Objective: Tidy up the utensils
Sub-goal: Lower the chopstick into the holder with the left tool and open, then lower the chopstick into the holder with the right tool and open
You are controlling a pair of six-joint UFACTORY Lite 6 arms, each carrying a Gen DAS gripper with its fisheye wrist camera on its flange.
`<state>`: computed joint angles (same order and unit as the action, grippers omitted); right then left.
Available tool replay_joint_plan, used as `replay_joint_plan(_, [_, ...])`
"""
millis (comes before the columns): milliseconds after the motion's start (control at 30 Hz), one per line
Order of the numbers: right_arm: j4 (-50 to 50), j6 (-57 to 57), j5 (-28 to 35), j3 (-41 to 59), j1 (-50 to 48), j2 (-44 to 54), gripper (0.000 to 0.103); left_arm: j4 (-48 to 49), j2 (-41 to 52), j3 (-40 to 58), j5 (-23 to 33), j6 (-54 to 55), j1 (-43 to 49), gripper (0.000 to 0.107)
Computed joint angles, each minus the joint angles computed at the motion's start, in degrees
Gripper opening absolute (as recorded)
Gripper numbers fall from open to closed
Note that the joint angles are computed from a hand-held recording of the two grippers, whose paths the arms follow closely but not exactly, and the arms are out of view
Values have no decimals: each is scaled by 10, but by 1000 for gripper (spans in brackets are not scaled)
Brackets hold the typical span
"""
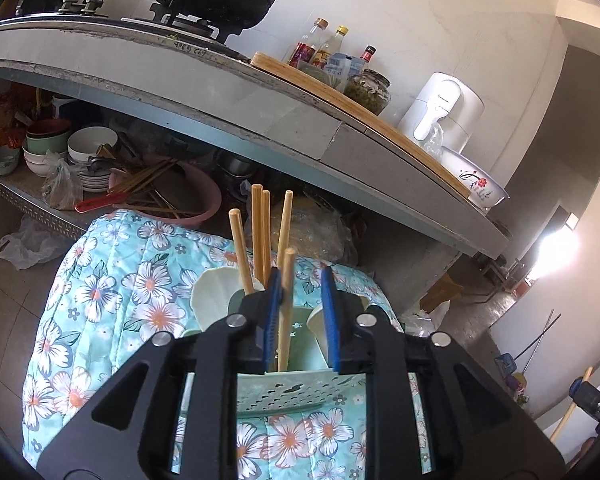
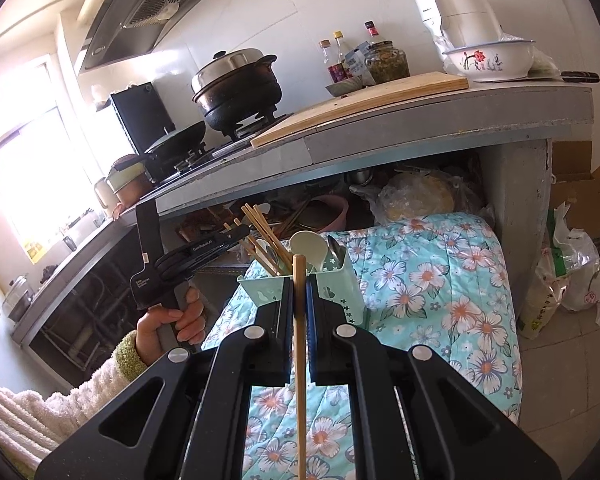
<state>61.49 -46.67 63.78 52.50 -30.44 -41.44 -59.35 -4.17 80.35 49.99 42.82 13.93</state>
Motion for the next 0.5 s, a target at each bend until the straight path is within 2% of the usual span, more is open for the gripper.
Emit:
replay_joint_plan(200, [-45, 46, -98, 57, 105, 42, 6, -29, -42, -34, 36, 47, 52, 36])
replay_joint_plan(300, [-76, 72, -172, 104, 174, 82, 6, -43, -72, -61, 68, 76, 96, 40])
replay_joint_plan(500, [-139, 136, -269, 251, 279, 201, 6, -39, -141, -127, 141, 145, 201, 48])
